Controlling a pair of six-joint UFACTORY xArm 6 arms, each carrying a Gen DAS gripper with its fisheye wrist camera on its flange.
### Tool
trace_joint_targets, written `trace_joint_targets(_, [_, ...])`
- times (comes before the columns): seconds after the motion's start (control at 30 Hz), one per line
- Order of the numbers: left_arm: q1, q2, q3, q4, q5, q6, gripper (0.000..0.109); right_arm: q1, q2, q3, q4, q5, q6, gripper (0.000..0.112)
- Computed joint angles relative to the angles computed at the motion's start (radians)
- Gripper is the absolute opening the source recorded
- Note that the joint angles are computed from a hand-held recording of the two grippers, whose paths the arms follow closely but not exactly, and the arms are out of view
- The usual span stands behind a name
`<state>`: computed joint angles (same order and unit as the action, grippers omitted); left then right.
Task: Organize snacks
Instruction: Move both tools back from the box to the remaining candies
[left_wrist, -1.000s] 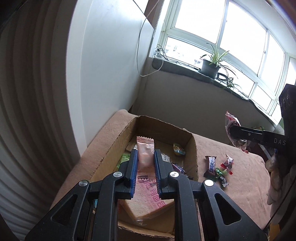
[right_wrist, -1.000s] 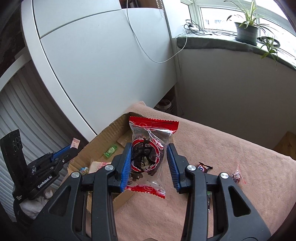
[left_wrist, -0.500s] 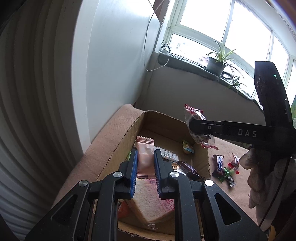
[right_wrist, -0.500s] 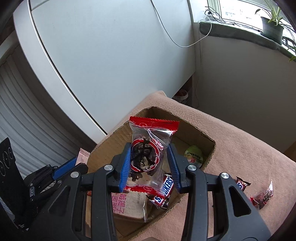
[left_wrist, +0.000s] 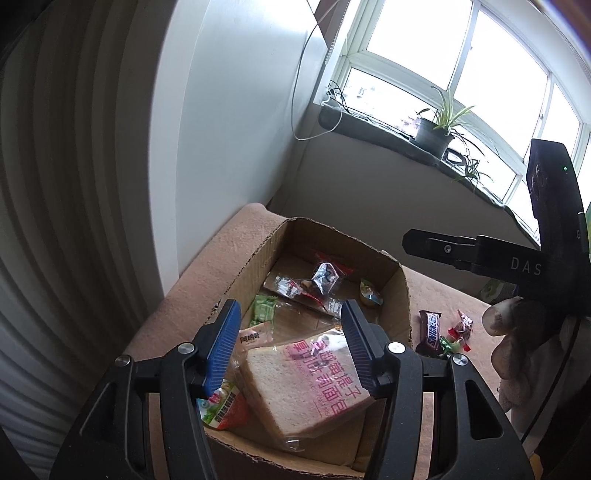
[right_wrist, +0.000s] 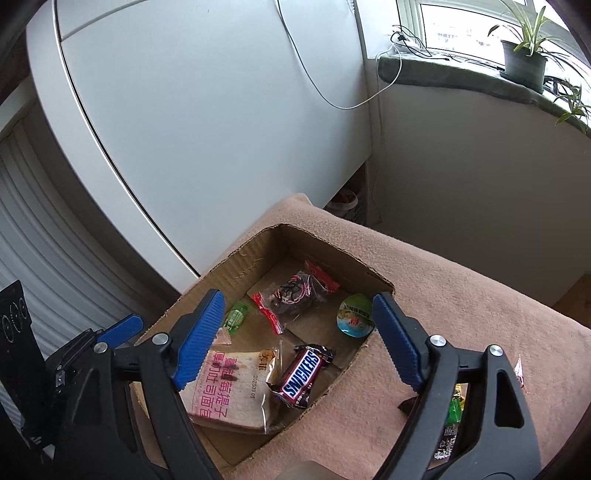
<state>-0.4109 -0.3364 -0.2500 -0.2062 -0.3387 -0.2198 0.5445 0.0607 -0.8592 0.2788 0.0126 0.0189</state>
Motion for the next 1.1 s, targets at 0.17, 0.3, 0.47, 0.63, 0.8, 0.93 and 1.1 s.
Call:
trace_joint_targets(0.17, [-0.063,-0.018,-0.002,-0.117,-0.004,0.088,0.056,-0.026,-0.098,0.088,0.04,-0.013,-0.041,0.085])
trace_joint_targets(0.3, [-0.149,-0.022,-0.017,-0.271,-0.018,0.206,0.056,-0.074,-0.189,0.166,-0.025,-0.019,-0.003,0.085])
trace_joint_targets(0.47, [-0.247,-0.018,-0.041,-0.406,-0.041,0.311,0.056,-0.123,-0.295,0.258,0.075,-0.013,-0.106,0.085])
trace_joint_targets(0.63, [-0.312,0.004,-0.065,-0.431,-0.057,0.319,0.056,-0.173,-0.379,0.337,0.202,0.002,-0.224,0.085])
trace_joint_targets(0.8, [-0.375,0.049,-0.107,-0.456,-0.06,0.34,0.056,-0.214,-0.429,0.388,0.349,0.021,-0.368,0.085])
trace_joint_targets(0.93, [-0.406,0.09,-0.136,-0.43,-0.065,0.318,0.056,-0.244,-0.437,0.399,0.491,0.051,-0.497,0.085])
trace_joint_targets(1.1, [-0.423,0.151,-0.173,-0.347,-0.056,0.249,0.056,-0.271,-0.402,0.388,0.624,0.077,-0.607,0.085])
